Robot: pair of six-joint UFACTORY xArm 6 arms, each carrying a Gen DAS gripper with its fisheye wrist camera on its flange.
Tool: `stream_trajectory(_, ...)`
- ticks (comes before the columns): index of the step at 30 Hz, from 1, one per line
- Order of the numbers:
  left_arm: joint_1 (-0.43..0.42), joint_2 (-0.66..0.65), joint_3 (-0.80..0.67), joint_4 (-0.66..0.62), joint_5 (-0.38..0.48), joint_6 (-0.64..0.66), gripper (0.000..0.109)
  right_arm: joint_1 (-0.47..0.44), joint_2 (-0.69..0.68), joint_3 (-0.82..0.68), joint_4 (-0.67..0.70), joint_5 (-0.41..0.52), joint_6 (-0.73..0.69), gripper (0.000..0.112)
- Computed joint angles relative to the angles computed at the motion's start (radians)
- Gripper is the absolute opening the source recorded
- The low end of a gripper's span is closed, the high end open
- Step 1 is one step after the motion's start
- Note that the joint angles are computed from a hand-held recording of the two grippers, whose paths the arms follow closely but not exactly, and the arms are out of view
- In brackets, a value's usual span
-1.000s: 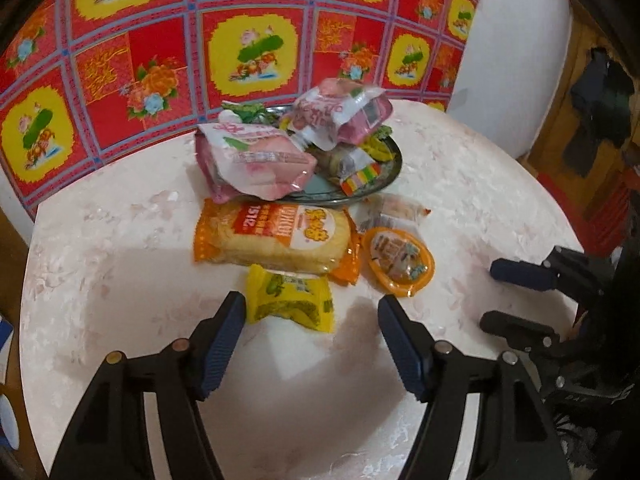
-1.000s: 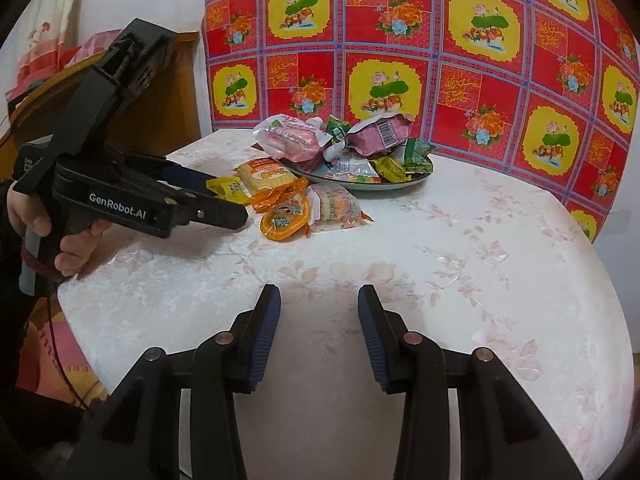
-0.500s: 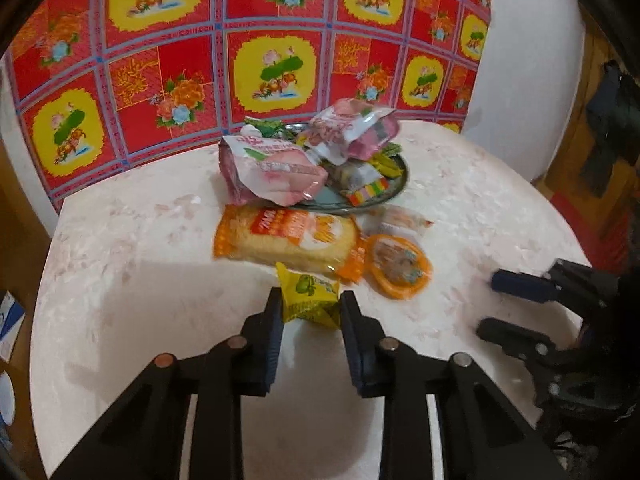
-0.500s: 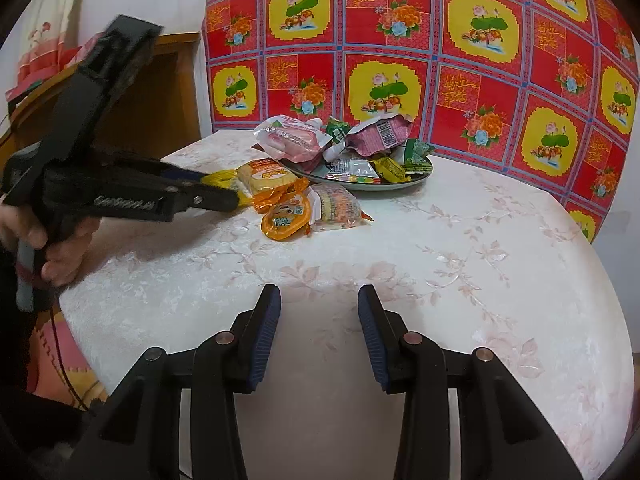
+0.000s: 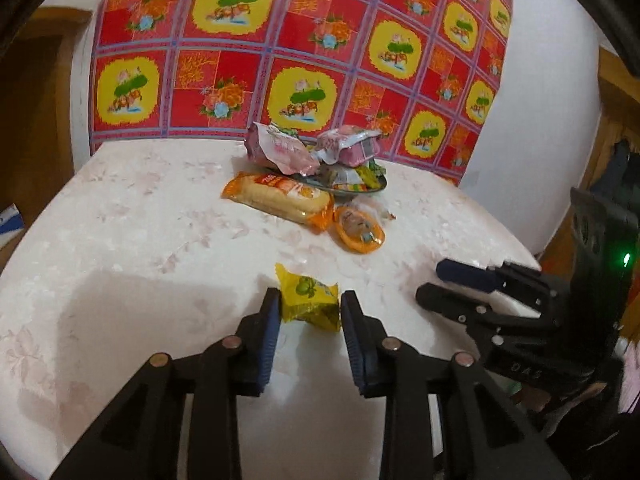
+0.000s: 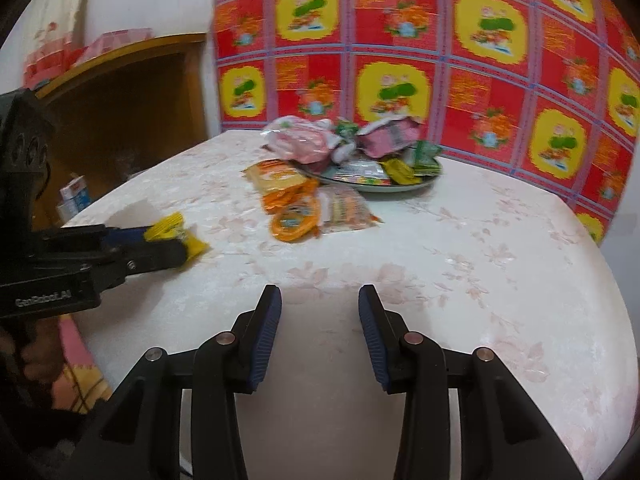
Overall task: Organize snacks
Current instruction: 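Grasp the small yellow-wrapped candy with the left gripper, then grasp the orange round candy with the right gripper while the left holds the yellow candy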
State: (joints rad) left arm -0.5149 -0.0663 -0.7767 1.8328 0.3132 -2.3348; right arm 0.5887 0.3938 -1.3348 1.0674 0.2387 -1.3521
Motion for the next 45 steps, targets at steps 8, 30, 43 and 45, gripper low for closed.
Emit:
stream_trajectory(8,-0.006,-0.033,0.037,0.047,0.057,-0.071,0.031,0.016,0.011,-0.044,-0.182,0.015,0.09,0.042)
stream_trajectory(30,0.025,-0.038,0.042,0.099,0.016,-0.105,0.03,0.013,0.191,-0.334,-0.647,0.223,0.479,0.03)
stream_trajectory(43,-0.02,0.053,-0.065,0.11,-0.058,-0.032,0.03,-0.069,-0.073,0.029,-0.309,0.16,0.208,0.034)
stream_trajectory(45,-0.032,0.068,-0.08,0.041,-0.044,0.04,0.03,-0.085,-0.074,0.026,-0.285,0.164,0.203,0.034)
